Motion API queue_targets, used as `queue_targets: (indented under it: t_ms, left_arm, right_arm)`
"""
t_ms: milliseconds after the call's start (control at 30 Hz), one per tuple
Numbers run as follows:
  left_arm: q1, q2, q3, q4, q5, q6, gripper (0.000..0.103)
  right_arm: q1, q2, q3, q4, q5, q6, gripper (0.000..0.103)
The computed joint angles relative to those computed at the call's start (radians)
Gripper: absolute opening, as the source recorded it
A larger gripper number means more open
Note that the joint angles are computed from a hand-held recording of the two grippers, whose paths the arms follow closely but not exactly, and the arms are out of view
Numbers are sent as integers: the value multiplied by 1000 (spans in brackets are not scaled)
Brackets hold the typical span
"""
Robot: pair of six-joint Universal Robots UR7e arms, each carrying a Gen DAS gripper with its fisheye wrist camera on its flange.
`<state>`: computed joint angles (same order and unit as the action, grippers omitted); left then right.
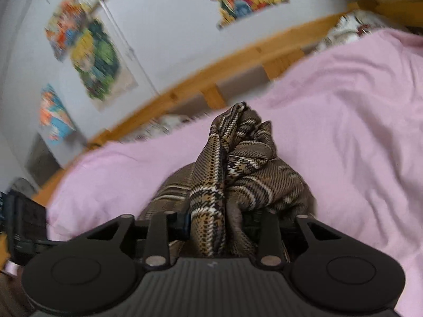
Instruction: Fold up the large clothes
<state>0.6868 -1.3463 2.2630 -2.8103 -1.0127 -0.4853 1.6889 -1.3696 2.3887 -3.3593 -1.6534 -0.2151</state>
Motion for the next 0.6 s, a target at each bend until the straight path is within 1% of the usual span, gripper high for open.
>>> queue_targets:
  t_ms: [33, 67, 100, 133, 167, 233, 267, 300, 333, 400, 467, 533, 600]
  left_arm:
    - [-12, -5, 14, -5, 21, -12, 64]
    - [-27, -5, 18, -3, 42, -24, 76]
    - [-48, -11, 26, 9, 75, -42, 90]
    - [-79, -24, 42, 26, 127, -70, 95]
    - [-108, -30, 58, 30, 170, -94, 101]
    - [-166, -54, 86, 53, 234, -142, 102]
    - [-199, -76, 103, 76, 260, -170, 102]
    - [-236, -92, 119, 101, 293, -206, 102]
    - [-277, -112, 135, 138, 331, -254, 102]
    - [-358, -162, 168, 234, 396, -348, 102]
    - [-433, -220, 186, 386, 435, -454, 102]
    - [-496, -279, 195, 552, 445, -547, 102]
    - [-549, -325, 203, 682, 445, -608, 102]
  right_arm:
    - [3, 8, 1, 1, -33, 5, 52]
    - [4, 5, 9, -3, -54, 5, 56]
    - [8, 0, 17, -10, -70, -1, 62]
    - [12, -7, 25, -16, -81, -16, 67]
    - [22, -15, 30, -18, -102, -32, 70]
    - [48, -32, 35, -9, -139, -51, 80]
    - [62, -45, 42, -7, -158, -54, 87]
    - [75, -61, 53, -12, -174, -60, 92]
    - [95, -81, 66, -16, -190, -67, 96]
    - [155, -101, 92, -47, -255, -84, 102]
    - [220, -114, 112, -77, -319, -95, 103]
    - [286, -134, 141, -104, -384, -109, 103]
    - [350, -150, 165, -124, -447, -105, 103]
